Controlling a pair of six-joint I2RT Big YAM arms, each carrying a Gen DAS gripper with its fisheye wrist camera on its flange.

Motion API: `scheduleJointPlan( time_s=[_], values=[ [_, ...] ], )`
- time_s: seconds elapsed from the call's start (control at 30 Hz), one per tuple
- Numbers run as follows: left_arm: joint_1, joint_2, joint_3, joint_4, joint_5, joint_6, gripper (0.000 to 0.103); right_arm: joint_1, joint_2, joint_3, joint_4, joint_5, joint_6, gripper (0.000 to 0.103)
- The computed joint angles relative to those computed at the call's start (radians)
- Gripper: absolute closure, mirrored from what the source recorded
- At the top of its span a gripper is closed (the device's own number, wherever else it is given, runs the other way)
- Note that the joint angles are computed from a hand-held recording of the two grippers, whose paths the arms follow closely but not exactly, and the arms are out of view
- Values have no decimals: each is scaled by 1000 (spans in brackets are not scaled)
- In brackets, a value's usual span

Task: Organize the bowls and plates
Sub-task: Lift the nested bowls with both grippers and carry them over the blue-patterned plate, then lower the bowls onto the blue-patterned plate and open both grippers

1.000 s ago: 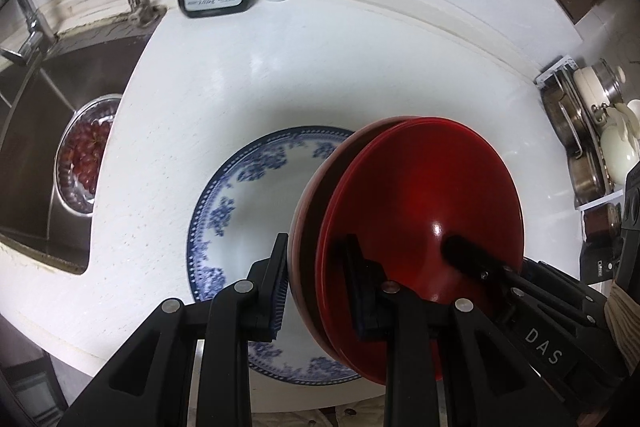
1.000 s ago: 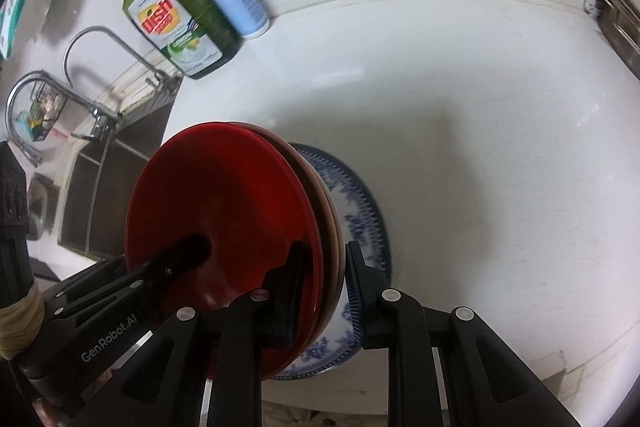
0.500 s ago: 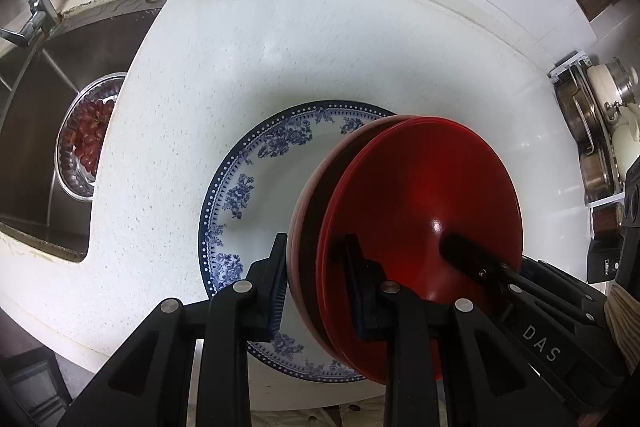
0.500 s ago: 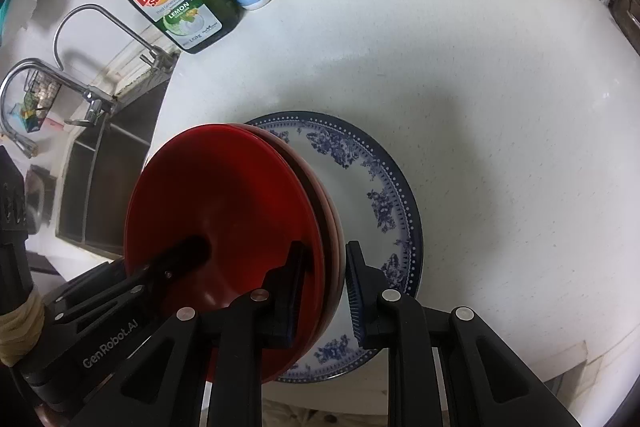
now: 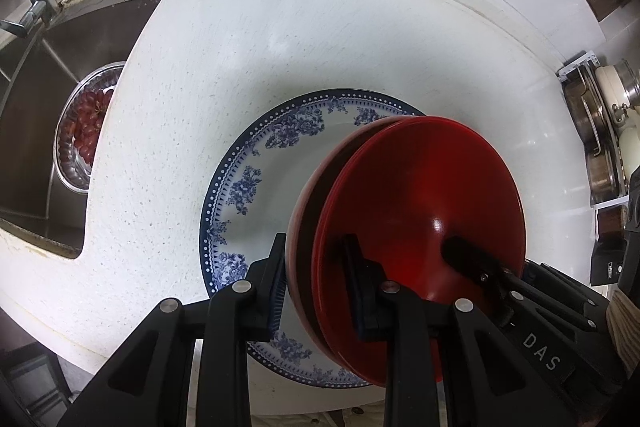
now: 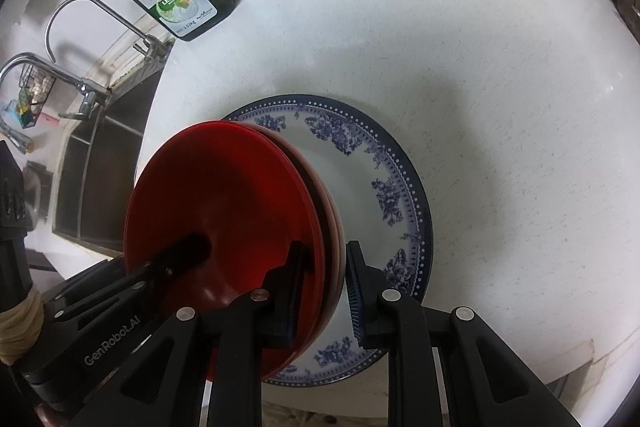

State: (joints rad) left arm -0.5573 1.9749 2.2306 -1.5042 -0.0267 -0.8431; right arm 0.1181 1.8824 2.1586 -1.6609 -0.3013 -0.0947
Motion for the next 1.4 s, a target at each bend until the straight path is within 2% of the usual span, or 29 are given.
scheduleJointPlan(
  time_s=[0.23, 0.43, 0.6, 0.67, 0.73, 0.83, 0.87, 1.0, 1.13, 1.23, 1.4],
  values=[
    [2, -10, -20, 15, 7, 2, 75, 2, -5, -8, 7, 4, -6, 81],
    [17, -32, -61, 57, 50, -1, 71, -3, 5, 8, -9, -8, 3, 81],
    [21, -42, -76, 61, 43, 4, 63, -8, -3, -7, 3, -24, 16, 80],
    [18, -52, -80, 60, 12, 19, 56, -7, -10, -18, 15, -17, 18, 80],
    [8, -60, -75, 54, -51, 27, 46, -6, -33, -41, 41, -15, 10, 78],
    [-11, -71, -68, 54, -150, 54, 38, -7, -74, -74, 90, 6, 14, 63],
    [-20, -76, -62, 46, -192, 63, 37, -9, -94, -91, 115, 21, 22, 61],
    [-50, -104, -74, 62, -280, 83, 23, -21, -156, -140, 175, 41, 25, 53],
    [-83, -133, -99, 66, -347, 66, 16, -35, -234, -218, 271, 32, 28, 41],
    [-105, -150, -110, 59, -364, 36, 16, -50, -288, -277, 316, 30, 11, 35],
    [-174, -194, -172, 58, -421, -23, 16, -91, -387, -384, 389, 12, -3, 34]
  ],
)
